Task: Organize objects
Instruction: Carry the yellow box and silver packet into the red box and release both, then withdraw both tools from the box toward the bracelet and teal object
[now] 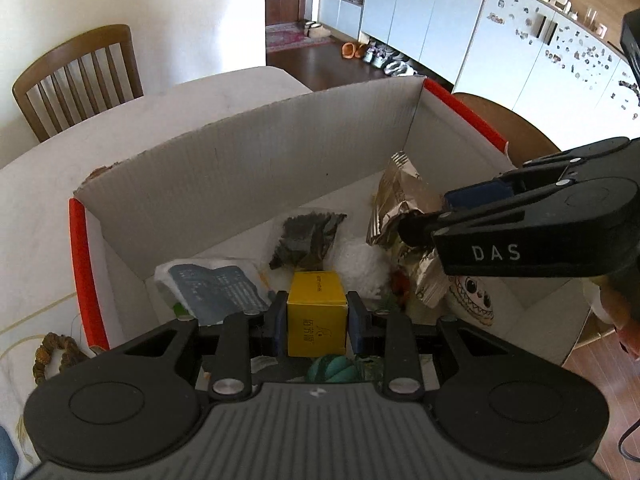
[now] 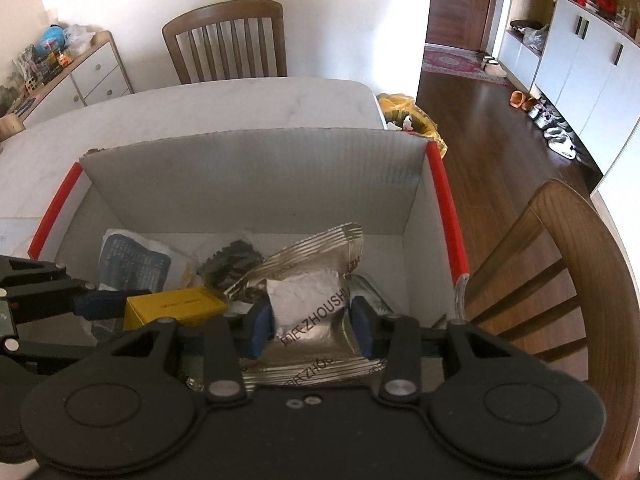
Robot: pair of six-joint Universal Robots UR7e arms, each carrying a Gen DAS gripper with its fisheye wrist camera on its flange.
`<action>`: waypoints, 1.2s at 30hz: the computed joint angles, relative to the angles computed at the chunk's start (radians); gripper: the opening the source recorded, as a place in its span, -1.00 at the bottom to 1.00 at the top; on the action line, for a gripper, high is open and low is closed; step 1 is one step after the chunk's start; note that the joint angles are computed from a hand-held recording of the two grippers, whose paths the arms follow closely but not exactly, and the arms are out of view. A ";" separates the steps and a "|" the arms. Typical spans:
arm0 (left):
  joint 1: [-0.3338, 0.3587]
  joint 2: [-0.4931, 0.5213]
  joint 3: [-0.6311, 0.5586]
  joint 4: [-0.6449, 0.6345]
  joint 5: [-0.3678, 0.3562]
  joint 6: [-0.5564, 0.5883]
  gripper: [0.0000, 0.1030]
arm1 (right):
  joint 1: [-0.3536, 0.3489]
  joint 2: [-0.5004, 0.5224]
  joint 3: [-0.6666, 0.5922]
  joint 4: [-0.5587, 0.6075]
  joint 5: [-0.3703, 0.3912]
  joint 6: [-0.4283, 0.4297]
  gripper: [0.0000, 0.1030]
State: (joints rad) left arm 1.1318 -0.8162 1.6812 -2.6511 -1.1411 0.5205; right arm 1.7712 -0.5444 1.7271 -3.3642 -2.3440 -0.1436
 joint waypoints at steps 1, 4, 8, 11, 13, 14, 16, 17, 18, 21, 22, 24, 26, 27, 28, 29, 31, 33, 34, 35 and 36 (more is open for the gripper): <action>-0.001 -0.001 0.001 0.003 0.002 -0.001 -0.43 | 0.000 0.000 0.001 -0.001 0.000 -0.001 -0.19; -0.001 -0.001 -0.003 0.016 0.003 -0.006 -0.43 | 0.005 -0.001 0.005 -0.010 -0.004 -0.010 -0.16; 0.003 -0.004 -0.008 0.027 -0.015 -0.009 -0.38 | 0.010 -0.003 0.011 -0.023 -0.010 -0.018 -0.11; 0.001 -0.011 -0.001 0.020 -0.023 -0.001 0.13 | 0.016 -0.008 0.015 -0.022 -0.012 -0.015 -0.11; 0.000 -0.020 0.017 -0.010 -0.036 0.013 0.20 | 0.020 -0.011 0.022 -0.028 -0.017 -0.015 -0.08; -0.001 -0.024 0.021 -0.015 -0.041 0.016 0.21 | 0.020 -0.011 0.022 -0.028 -0.017 -0.015 -0.08; -0.004 -0.030 0.027 -0.019 -0.042 0.020 0.21 | 0.024 -0.016 0.029 -0.033 -0.017 -0.010 -0.08; -0.005 -0.035 0.033 -0.026 -0.046 0.024 0.21 | 0.027 -0.018 0.033 -0.036 -0.016 -0.007 -0.08; -0.006 -0.039 0.036 -0.028 -0.051 0.026 0.21 | 0.030 -0.021 0.038 -0.044 -0.015 -0.006 -0.08; -0.008 -0.057 0.053 -0.043 -0.061 0.034 0.21 | 0.045 -0.039 0.060 -0.068 -0.010 -0.003 -0.07; -0.011 -0.064 0.061 -0.046 -0.064 0.032 0.21 | 0.051 -0.041 0.062 -0.073 -0.010 -0.002 -0.07; -0.014 -0.078 0.075 -0.058 -0.070 0.033 0.21 | 0.060 -0.050 0.074 -0.087 -0.004 0.004 -0.07; -0.015 -0.096 0.091 -0.076 -0.077 0.034 0.21 | 0.066 -0.050 0.075 -0.094 -0.002 0.010 -0.07; -0.015 -0.104 0.097 -0.081 -0.081 0.034 0.21 | 0.071 -0.054 0.083 -0.104 0.004 0.015 -0.07; -0.016 -0.115 0.105 -0.089 -0.084 0.035 0.21 | 0.076 -0.057 0.091 -0.115 0.009 0.020 -0.03; -0.016 -0.125 0.112 -0.095 -0.088 0.036 0.21 | 0.081 -0.060 0.097 -0.124 0.013 0.024 0.05; -0.015 -0.146 0.123 -0.103 -0.098 0.039 0.21 | 0.103 -0.062 0.110 -0.161 0.020 0.017 0.13; -0.014 -0.169 0.134 -0.109 -0.107 0.039 0.21 | 0.110 -0.063 0.113 -0.170 0.019 0.016 0.14; -0.012 -0.183 0.139 -0.105 -0.115 0.037 0.21 | 0.124 -0.063 0.122 -0.189 0.019 0.019 0.14; -0.011 -0.194 0.143 -0.103 -0.119 0.037 0.21 | 0.130 -0.065 0.126 -0.197 0.021 0.021 0.16; -0.011 -0.205 0.147 -0.102 -0.121 0.036 0.21 | 0.138 -0.064 0.128 -0.206 0.021 0.023 0.17</action>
